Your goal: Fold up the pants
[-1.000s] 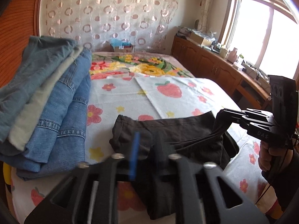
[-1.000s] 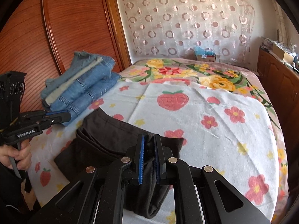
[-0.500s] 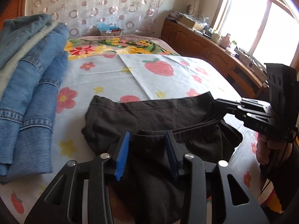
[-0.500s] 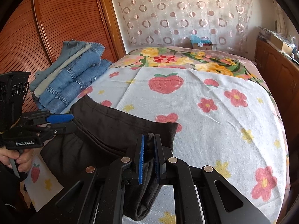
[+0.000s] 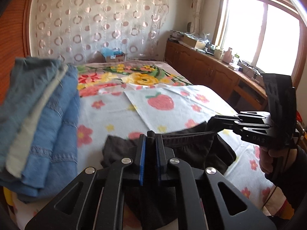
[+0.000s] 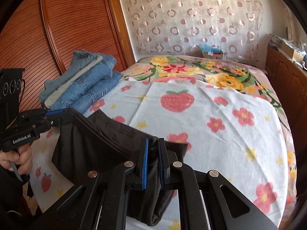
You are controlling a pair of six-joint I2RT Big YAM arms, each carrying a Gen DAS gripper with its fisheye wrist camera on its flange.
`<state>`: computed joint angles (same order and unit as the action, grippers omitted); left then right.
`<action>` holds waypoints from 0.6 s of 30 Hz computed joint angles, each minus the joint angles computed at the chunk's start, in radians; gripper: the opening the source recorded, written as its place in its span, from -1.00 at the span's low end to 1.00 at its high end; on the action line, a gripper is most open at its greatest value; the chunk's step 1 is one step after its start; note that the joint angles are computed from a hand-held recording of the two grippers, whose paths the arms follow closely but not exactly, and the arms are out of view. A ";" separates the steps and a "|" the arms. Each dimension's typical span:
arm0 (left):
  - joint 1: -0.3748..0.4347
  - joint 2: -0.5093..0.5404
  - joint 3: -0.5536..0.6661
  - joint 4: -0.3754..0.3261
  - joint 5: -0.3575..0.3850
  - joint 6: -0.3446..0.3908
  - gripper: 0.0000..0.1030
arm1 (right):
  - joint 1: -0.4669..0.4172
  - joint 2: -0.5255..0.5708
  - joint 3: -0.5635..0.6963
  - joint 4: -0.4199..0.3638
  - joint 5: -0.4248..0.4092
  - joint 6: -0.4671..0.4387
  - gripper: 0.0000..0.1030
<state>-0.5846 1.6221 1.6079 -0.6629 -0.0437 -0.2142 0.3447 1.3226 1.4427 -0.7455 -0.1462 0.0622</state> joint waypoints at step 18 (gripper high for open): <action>0.029 0.114 0.104 -0.090 -0.027 -0.030 -0.74 | -0.001 -0.011 -0.011 -0.056 0.041 0.028 -0.45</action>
<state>-0.5553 1.7362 1.7120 -0.7532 -0.0708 -0.2443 0.3434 1.3117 1.4315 -0.8016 -0.1053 0.0906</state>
